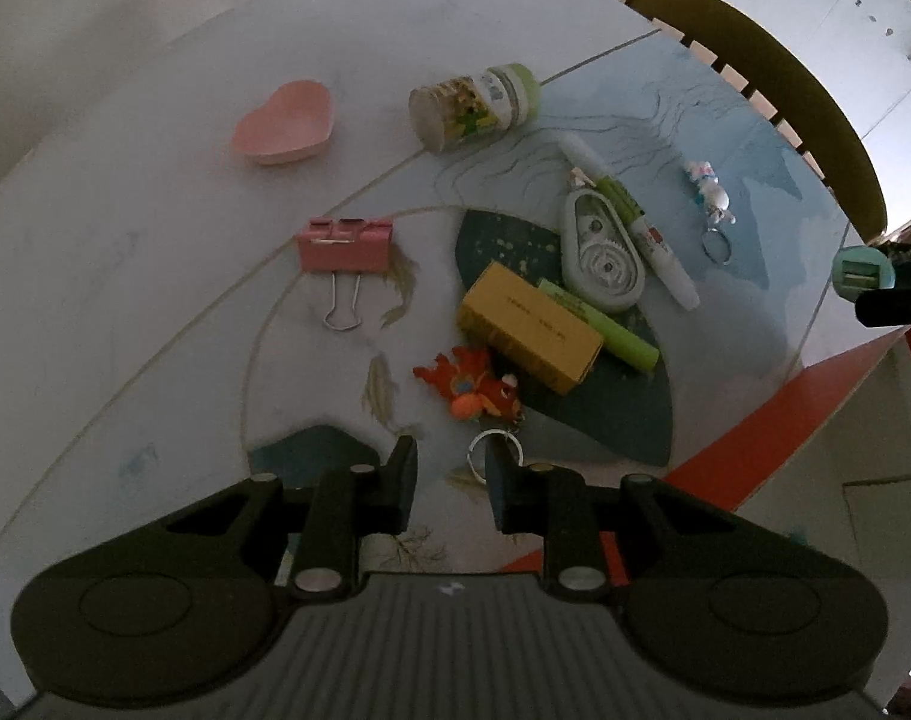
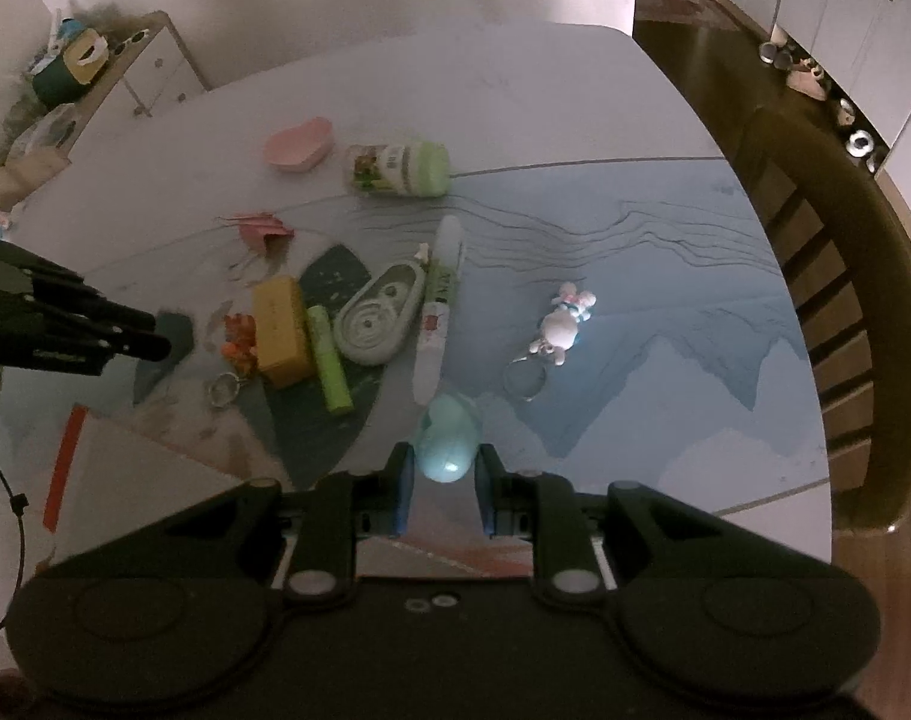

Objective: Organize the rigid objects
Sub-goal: 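Lower the left gripper onto the red bird keychain toy and close it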

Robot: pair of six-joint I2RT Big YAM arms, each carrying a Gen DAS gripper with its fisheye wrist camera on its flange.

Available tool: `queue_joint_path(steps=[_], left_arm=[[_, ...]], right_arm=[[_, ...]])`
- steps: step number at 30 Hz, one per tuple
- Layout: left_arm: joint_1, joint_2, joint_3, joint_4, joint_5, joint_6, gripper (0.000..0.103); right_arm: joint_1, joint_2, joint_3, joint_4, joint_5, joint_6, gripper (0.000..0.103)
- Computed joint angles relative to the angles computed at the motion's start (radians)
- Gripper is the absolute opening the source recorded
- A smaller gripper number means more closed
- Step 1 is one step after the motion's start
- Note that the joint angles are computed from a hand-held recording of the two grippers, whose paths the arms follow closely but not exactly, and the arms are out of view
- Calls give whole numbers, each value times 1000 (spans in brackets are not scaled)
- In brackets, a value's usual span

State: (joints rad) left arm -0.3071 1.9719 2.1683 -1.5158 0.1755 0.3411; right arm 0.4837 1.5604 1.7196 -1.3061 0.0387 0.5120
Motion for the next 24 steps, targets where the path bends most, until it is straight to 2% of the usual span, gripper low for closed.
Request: queue_joint_path(steps=[3, 6, 8, 9, 15, 18, 24], left_arm=[[-10, -4, -16, 24, -20, 4, 25], [-15, 25, 18, 11, -19, -13, 34], [-18, 43, 34, 14, -17, -24, 63], [-20, 49, 35, 24, -19, -27, 68], [-29, 124, 97, 9, -64, -78, 69], [-29, 144, 109, -1, -34, -98, 69], [-50, 154, 101, -12, -49, -67, 69]], right_arm=[[4, -5, -4, 2, 5, 5, 20], [0, -7, -12, 7, 1, 6, 20], [-6, -8, -18, 12, -8, 3, 20], [-10, -7, -20, 14, -11, 1, 20], [-37, -5, -41, 24, -33, -13, 20], [-51, -3, -49, 26, -44, -22, 20], [-72, 4, -59, 31, -59, -39, 20]])
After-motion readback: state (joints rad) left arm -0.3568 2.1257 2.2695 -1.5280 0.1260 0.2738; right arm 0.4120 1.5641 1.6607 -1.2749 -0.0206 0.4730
